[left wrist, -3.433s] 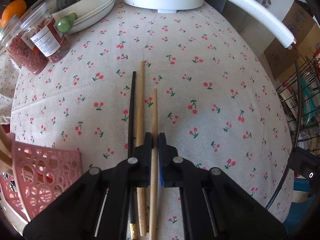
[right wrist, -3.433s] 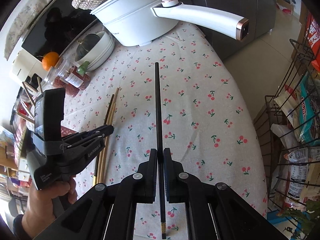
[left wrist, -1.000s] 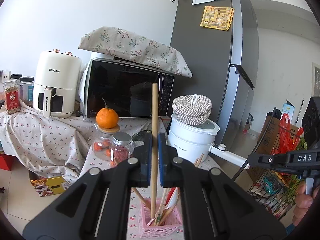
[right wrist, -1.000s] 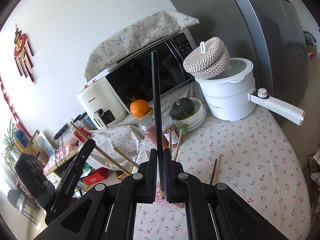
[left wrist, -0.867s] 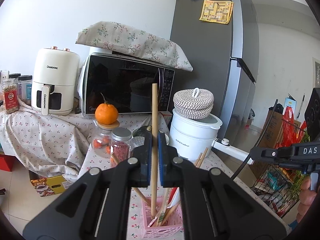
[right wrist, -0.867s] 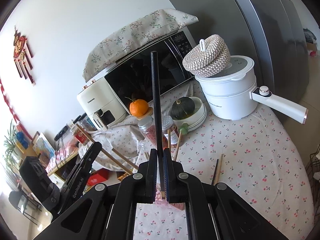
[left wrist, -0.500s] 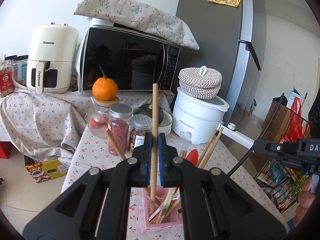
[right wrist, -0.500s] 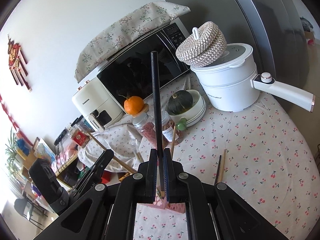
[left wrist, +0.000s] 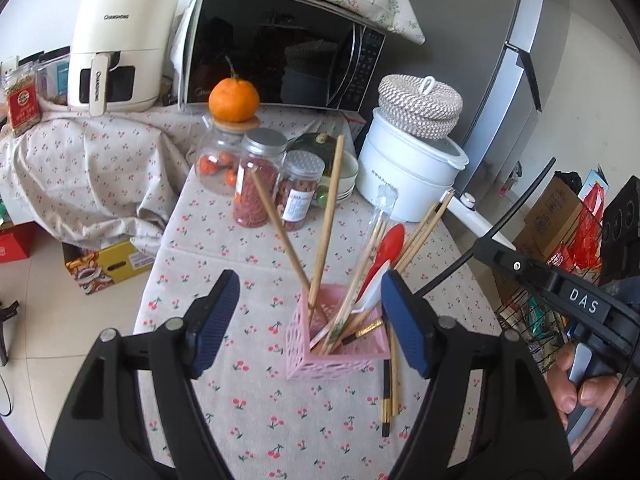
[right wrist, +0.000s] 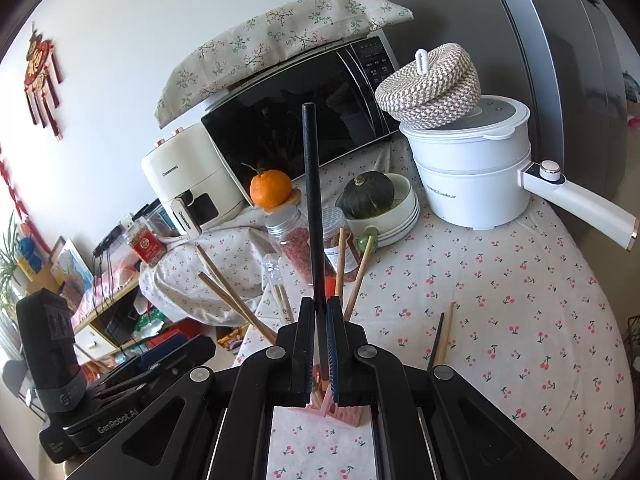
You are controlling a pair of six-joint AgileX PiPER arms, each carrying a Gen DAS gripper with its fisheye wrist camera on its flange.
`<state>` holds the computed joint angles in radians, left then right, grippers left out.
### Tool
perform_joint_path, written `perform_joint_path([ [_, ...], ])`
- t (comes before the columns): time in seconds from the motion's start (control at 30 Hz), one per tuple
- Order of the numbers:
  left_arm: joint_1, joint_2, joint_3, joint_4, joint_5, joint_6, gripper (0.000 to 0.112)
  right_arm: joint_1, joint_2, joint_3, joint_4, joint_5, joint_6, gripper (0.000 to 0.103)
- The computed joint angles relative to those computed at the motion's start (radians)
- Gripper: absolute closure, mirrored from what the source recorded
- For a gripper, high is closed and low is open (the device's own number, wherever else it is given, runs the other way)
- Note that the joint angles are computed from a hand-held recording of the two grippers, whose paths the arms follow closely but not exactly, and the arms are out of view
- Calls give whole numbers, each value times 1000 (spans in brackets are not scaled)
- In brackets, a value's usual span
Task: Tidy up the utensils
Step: 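Open both tools and move them back to the remaining chopsticks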
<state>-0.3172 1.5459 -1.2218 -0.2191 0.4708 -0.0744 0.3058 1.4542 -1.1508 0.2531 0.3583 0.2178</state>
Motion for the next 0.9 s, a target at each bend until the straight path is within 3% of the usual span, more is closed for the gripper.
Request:
perform_joint_path([
  [0.2,7,15,7,4,101,32,31,36,53,-28,-102,12,77,97],
  [0.33,6,26,19,-9,121,46,30,23,68,-30,36,18,-65,94],
  [0.43,5,40,15,-33,146,51,29,0,42,-3,174,22,-188,74],
  [0.5,-8,44,17,-17,150,35,29,-5,8,26,164,5,-184,60],
  [0.67,-31,40,36,3,147,13,26,-61,-70,95,198,-2,-199,49],
  [0.77,-53,47,50,32,144,-10,23,-90,-80,129,136,10,-140,43],
  [0.9,-62,76,52,28,162,-11,23,-95,-20,137,-76,52,-4,43],
])
